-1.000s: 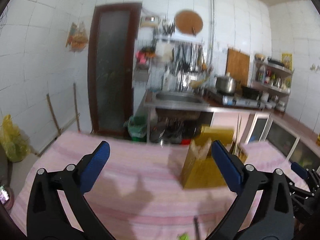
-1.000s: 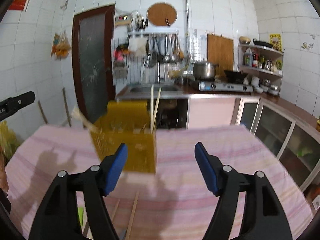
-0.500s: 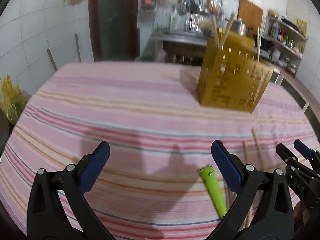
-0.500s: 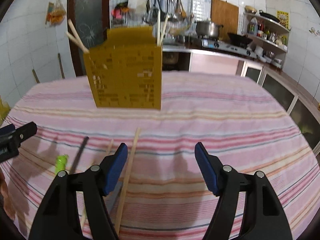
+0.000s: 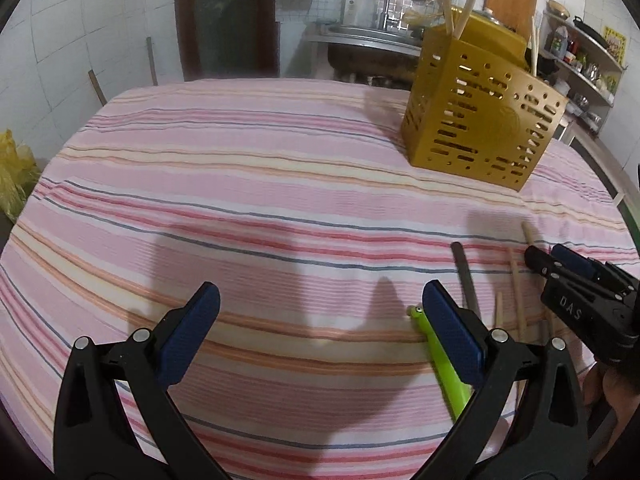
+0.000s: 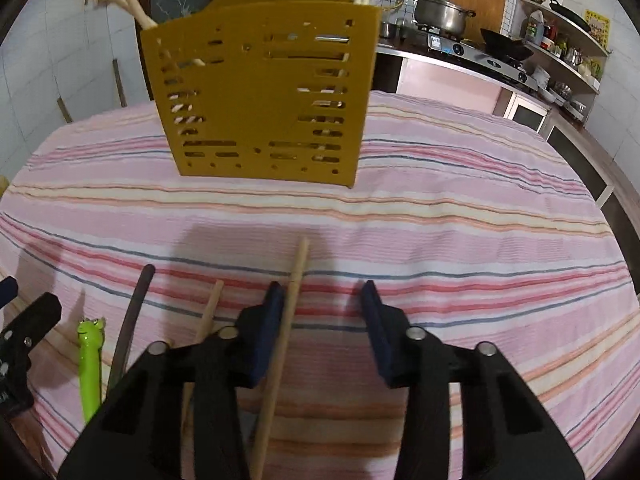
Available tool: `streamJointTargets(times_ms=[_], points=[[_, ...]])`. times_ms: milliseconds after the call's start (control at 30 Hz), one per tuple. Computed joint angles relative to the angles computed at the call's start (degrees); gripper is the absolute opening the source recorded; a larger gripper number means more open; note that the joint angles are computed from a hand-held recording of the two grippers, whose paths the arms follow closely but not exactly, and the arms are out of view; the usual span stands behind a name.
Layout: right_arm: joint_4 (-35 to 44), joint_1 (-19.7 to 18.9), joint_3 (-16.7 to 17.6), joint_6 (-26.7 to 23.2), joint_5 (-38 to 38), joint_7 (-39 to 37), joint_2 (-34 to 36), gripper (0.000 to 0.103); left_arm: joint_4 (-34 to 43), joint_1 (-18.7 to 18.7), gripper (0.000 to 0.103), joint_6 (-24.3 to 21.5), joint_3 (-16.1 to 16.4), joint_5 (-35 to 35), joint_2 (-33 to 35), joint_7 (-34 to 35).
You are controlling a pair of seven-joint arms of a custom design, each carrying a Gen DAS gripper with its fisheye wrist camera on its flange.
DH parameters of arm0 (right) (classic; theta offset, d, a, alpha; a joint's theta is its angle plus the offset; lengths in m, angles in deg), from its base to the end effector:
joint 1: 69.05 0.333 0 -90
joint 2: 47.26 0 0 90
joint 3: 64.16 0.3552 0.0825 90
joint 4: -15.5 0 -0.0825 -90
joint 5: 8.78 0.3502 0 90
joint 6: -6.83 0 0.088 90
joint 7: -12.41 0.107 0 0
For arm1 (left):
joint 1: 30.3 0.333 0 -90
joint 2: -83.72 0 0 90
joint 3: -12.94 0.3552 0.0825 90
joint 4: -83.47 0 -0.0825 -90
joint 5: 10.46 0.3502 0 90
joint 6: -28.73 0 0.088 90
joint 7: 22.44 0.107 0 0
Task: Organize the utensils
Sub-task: 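Bring both tools back to the remaining utensils and close the right tool on a chopstick, then close the left tool on the green frog-handled fork while the right tool lifts its chopstick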
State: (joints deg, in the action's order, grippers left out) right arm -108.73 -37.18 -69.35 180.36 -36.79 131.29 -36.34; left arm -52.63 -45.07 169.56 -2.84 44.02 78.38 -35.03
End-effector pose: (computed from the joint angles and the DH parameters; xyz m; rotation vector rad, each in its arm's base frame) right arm 0.5036 0.2958 0.4404 -2.1403 1.3630 -0.5428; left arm 0.4067 -0.2430 0.4363 -2.1976 1.2406 -0.5049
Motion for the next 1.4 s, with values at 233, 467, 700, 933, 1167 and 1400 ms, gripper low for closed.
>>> streamJointTargets(times_ms=[233, 467, 700, 933, 1167, 1400], points=[[-2.71, -2.3, 2.94, 0.86, 4.77, -4.6, -1.79, 0.007, 1.05, -0.71, 0.098, -1.71, -0.52, -2.37, 0.21, 1.53], [-9.28, -6.0, 5.06, 3.04, 11.23, -9.95, -6.23, 0.006, 4.3, -2.81, 0.098, -4.77, -1.03, -5.36, 3.33, 4.17], [-12.23, -8.79, 5.59, 4.69, 9.32, -7.95, -8.1, 0.006, 6.13, -4.94, 0.098, -7.53, -0.87, -4.99, 5.93, 4.32], [-10.98, -9.2, 6.06, 3.77, 13.06, -11.58, -7.16, 0.007, 6.54, -5.19, 0.075, -5.97, -0.11, -6.01, 6.53, 5.77], [-9.38, -10.17, 7.66, 1.15, 17.09, -15.11, -6.56, 0.007, 9.23, -5.09, 0.035, -3.72, 0.51, -8.52, 8.24, 12.41], [-10.11, -10.24, 7.92, 2.73, 22.57, -18.75, -7.5, 0.006, 8.41, -4.34, 0.025, -1.26, 1.17, -8.34, 6.8, 13.52]])
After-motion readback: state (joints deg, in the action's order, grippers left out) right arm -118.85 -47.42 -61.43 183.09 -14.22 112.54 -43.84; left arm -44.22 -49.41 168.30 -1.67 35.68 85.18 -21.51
